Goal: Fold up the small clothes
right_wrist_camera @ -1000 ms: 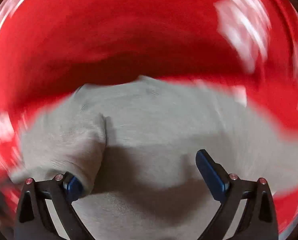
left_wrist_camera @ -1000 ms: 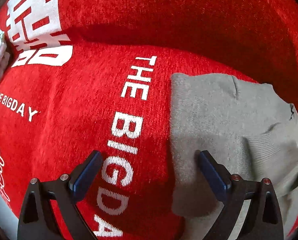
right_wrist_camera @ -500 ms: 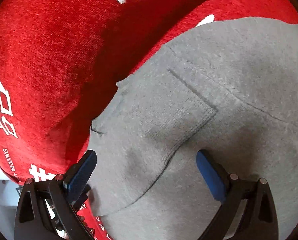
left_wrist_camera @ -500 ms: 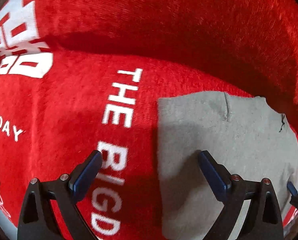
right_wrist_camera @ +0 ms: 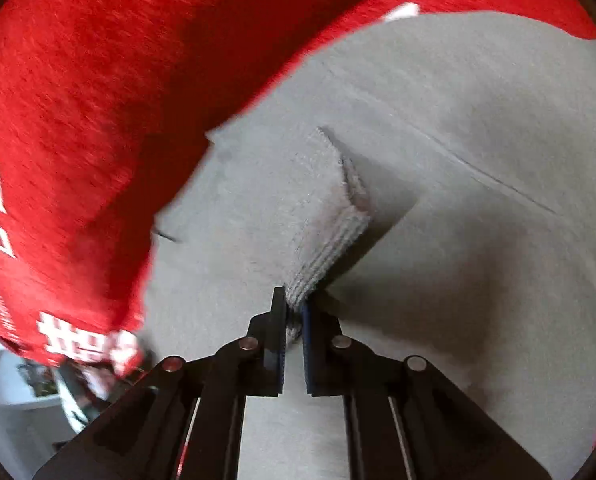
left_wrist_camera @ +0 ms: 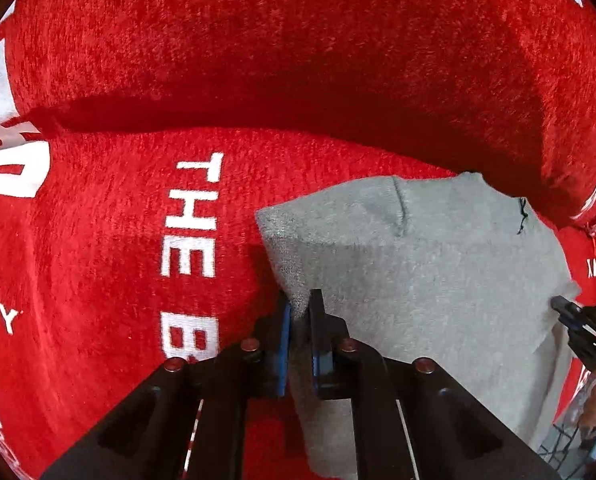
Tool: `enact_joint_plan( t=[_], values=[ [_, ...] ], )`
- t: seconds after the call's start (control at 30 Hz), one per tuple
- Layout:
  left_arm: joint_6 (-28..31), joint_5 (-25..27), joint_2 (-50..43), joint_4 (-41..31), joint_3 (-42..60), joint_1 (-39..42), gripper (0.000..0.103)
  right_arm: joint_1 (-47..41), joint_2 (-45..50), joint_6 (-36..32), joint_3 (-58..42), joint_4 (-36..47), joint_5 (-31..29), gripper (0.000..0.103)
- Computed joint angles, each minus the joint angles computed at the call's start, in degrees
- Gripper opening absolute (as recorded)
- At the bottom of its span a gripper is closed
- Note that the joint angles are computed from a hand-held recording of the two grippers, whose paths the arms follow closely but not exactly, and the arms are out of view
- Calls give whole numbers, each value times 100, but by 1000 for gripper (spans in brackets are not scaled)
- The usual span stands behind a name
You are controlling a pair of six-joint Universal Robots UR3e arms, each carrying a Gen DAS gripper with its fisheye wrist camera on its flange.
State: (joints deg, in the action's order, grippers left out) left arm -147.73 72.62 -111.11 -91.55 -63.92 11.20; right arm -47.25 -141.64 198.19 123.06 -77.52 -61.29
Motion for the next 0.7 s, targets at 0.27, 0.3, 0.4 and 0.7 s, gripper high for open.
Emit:
enact_joint_plan(
  t=[0.27, 0.3, 0.4, 0.7],
  values=[
    [-6, 210, 225, 420, -415, -19, 10, 528, 262, 229, -517, -156, -1048, 13],
    [-60, 278, 294, 479, -442, -17, 10, 543, 306, 272, -540, -179, -1099, 13],
    [-72, 385, 448, 431, -408, 126, 10, -434, -228, -608, -796, 860, -844, 13],
    [442, -94, 1428, -331, -807, 271, 10, 777, 552, -309, -1013, -349, -1286, 14]
  ],
)
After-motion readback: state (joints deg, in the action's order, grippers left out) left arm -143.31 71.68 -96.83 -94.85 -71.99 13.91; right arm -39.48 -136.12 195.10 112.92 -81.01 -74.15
